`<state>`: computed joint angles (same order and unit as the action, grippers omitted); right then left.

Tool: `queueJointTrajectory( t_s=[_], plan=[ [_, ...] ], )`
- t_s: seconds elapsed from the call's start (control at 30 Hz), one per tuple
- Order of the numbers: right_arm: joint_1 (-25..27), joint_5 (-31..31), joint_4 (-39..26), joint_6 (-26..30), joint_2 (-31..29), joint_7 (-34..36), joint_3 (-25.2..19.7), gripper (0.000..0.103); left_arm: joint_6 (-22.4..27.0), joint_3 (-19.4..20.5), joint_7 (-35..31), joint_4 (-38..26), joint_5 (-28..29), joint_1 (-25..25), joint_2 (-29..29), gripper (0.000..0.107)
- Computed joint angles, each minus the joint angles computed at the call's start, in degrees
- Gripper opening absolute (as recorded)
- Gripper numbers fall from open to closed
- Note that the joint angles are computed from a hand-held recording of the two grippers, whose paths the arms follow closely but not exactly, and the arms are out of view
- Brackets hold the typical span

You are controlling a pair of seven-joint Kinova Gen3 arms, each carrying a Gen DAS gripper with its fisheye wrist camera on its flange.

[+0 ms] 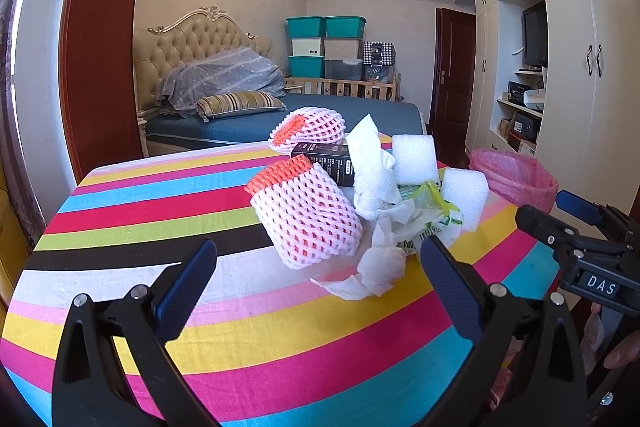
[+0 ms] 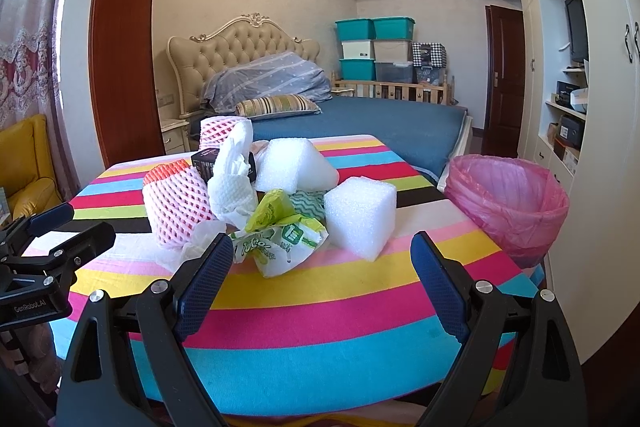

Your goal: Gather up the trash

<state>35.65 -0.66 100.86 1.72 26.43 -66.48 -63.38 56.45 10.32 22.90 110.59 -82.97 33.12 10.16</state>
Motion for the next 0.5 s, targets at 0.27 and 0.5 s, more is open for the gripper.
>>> queueJointTrajectory(
  t_s=[0.27, 0.5],
  plan=[
    [-4.66, 2.19, -0.92, -0.24, 1.43, 0.36, 5.25, 0.085, -1.85, -1.18, 2.13, 2.66, -0.17, -2.15, -0.46, 0.098],
    [-5.63, 0.13, -6.47, 7.38, 6.49, 4.23, 3.87, 0.085, -9.72, -1.93, 7.26, 6.48, -0.52, -7.29, -2.74, 0.098]
  ],
)
